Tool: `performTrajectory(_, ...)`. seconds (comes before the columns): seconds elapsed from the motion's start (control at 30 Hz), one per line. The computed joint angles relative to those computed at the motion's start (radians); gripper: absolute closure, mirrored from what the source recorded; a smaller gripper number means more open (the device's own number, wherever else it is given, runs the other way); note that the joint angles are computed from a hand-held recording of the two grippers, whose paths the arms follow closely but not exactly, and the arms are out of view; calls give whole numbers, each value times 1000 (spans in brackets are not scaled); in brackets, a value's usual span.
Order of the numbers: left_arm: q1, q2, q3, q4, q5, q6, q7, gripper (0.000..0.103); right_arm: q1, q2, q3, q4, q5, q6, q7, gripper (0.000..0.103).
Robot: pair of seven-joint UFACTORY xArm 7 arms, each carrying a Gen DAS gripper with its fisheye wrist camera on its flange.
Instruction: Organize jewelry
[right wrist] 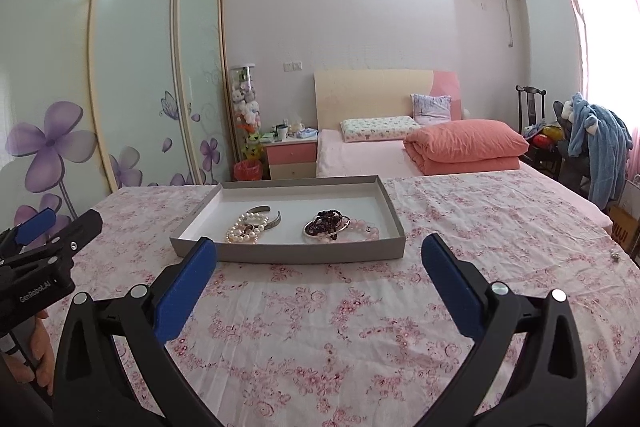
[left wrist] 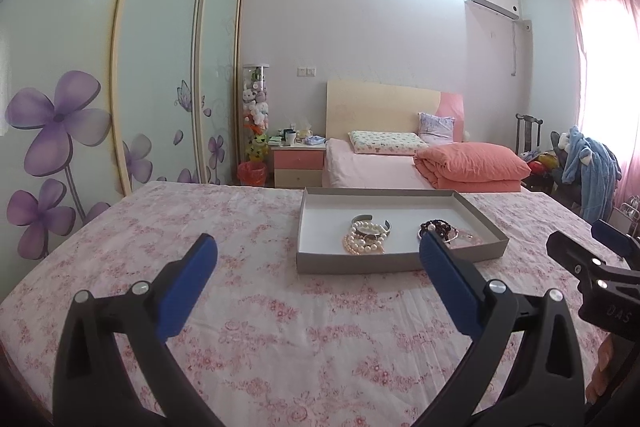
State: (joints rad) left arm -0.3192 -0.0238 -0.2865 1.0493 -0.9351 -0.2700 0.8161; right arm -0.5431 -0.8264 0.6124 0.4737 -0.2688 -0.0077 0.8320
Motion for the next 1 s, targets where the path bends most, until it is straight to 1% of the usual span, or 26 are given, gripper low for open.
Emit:
performTrajectory(0.03, -6, -5, 11, -15, 48, -1, -47, 4, 0, -2, 0, -2, 0, -1, -1, 2)
performTrajectory(0.07, 2, -7, 4, -21, 55, 2, -53, 4, 3, -4, -3, -7, 0, -3, -2, 2)
performTrajectory(0.1, 12, -6, -12, -15, 19, 4, -20, 4, 4, -5, -5, -8, 2, -7, -2, 2)
performTrajectory(0.13, 8, -8, -8, -18, 18, 7, -20, 4, 2, -7, -2, -11, 5, -11, 1, 2)
performTrajectory(0.2, 22, -11, -22, -24, 23, 7, -28, 4, 2, -13, -1, -14, 11, -15, 4, 2)
performTrajectory(0.3, 12, -20, 5, -50, 136, 15, -137, 4, 10, -20, -7, -22, 17, -14, 1, 2)
performTrajectory(0.37, 31, -22, -10, -53, 162, 21, -158, 4, 16, -19, -10, -24, 20, -13, -1, 2)
performTrajectory(0.47, 111, -22, -92, -44, 127, 35, -125, 4, 23, -14, -12, -23, 23, -12, -3, 2)
performTrajectory(0.67, 259, -21, -237, -38, 120, 37, -127, 4, 26, -9, -14, -19, 24, -11, -5, 2)
performTrajectory(0.7, 293, -19, -271, -35, 112, 37, -121, 4, 27, -8, -15, -19, 24, -11, -6, 2)
performTrajectory(0.73, 342, -18, -321, -29, 95, 39, -107, 4, 28, -7, -17, -19, 25, -12, -7, 2)
performTrajectory(0.97, 407, -20, -371, -39, 174, 45, -183, 4, 26, -8, -14, -19, 26, -11, -7, 2)
performTrajectory(1.0, 379, -22, -339, -45, 201, 44, -208, 4, 26, -8, -14, -19, 26, -11, -7, 2)
